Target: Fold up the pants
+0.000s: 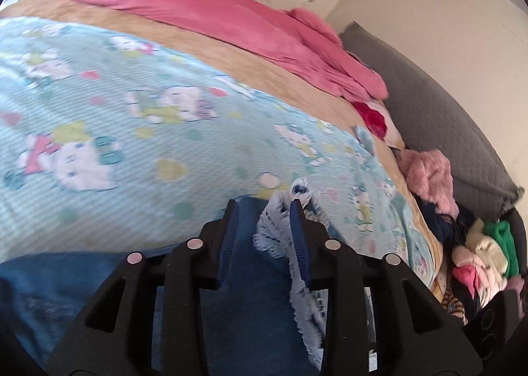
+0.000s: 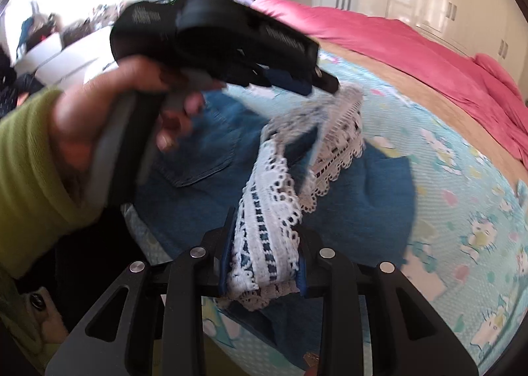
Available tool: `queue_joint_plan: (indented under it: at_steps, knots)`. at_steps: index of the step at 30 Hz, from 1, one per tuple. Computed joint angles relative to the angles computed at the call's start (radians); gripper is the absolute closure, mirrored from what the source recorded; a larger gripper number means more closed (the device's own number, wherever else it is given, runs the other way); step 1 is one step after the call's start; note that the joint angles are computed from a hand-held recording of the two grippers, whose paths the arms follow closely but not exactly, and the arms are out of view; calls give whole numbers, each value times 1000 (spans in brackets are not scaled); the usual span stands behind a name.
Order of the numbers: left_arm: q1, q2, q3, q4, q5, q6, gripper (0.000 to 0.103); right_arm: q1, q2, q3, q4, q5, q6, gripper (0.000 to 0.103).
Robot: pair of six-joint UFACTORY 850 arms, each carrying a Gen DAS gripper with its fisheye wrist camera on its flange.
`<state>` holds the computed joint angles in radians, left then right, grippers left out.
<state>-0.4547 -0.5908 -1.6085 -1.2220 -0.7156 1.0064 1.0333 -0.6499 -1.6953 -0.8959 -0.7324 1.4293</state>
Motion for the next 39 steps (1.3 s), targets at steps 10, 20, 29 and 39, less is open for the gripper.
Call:
queue_joint_plan:
  at_steps: [10,20,29,39]
  knots:
    - [91,15,69,-29,-107,-122,70,21,-100,-123,43,-37,-132,70]
    - [18,-46,1,117,-105,-267,50,60,-69,-60,-24,-113,-74,45]
    - [-19,-6,3,150,-2,-226,95,40,-60,-65,-1,-18,-89,87]
    - [1,9,53,220,79,-288,76,10,-43,-31,90,125,-150,66]
